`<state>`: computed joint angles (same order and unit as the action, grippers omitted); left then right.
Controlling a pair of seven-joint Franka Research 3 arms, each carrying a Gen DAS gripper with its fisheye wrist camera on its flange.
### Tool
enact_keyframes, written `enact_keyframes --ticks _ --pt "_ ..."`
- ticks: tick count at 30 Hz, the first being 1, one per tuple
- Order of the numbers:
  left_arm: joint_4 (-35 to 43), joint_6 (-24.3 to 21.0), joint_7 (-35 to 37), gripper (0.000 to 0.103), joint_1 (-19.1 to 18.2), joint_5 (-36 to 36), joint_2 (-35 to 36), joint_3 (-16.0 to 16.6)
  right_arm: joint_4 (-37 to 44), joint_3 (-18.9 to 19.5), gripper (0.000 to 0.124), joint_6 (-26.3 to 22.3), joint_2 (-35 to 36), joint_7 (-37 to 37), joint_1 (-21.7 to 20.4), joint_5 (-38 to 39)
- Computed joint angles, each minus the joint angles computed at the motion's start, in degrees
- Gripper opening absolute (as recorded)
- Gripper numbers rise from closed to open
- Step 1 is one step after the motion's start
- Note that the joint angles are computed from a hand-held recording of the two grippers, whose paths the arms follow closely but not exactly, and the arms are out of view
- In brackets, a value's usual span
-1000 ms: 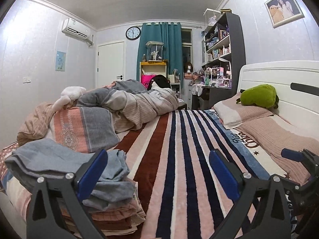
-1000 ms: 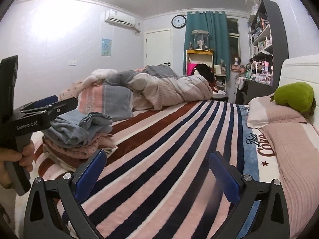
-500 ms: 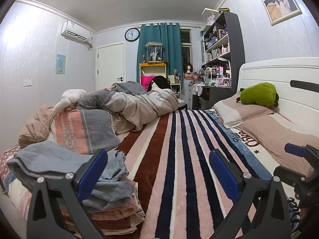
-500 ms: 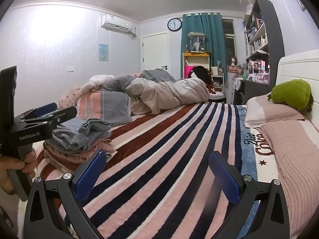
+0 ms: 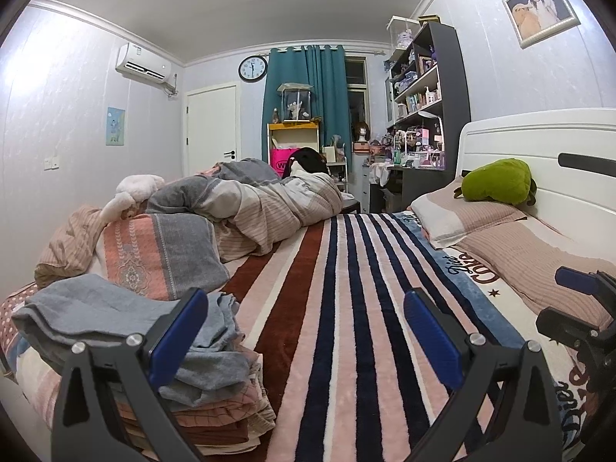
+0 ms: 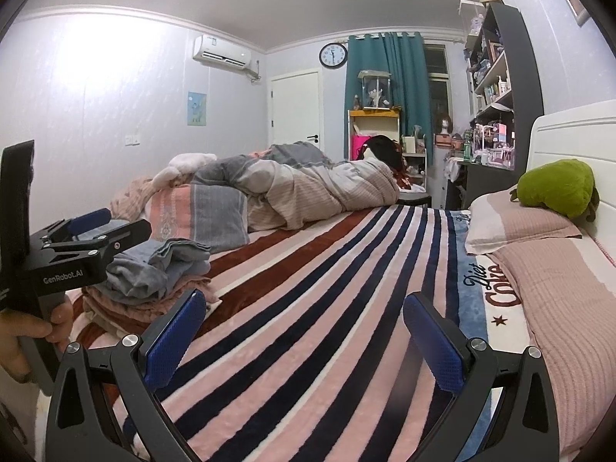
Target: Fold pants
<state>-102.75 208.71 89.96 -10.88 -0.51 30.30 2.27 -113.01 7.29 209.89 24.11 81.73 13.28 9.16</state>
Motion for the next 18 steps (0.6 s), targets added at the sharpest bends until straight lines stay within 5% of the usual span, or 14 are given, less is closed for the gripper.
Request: enact_keyframes --ticks 18 --pt "0.25 0.02 0.17 0.101 0.13 0.35 -0.08 -0.13 -1.18 -0.28 0.102 1.37 -0.71 0.43 0.16 0.48"
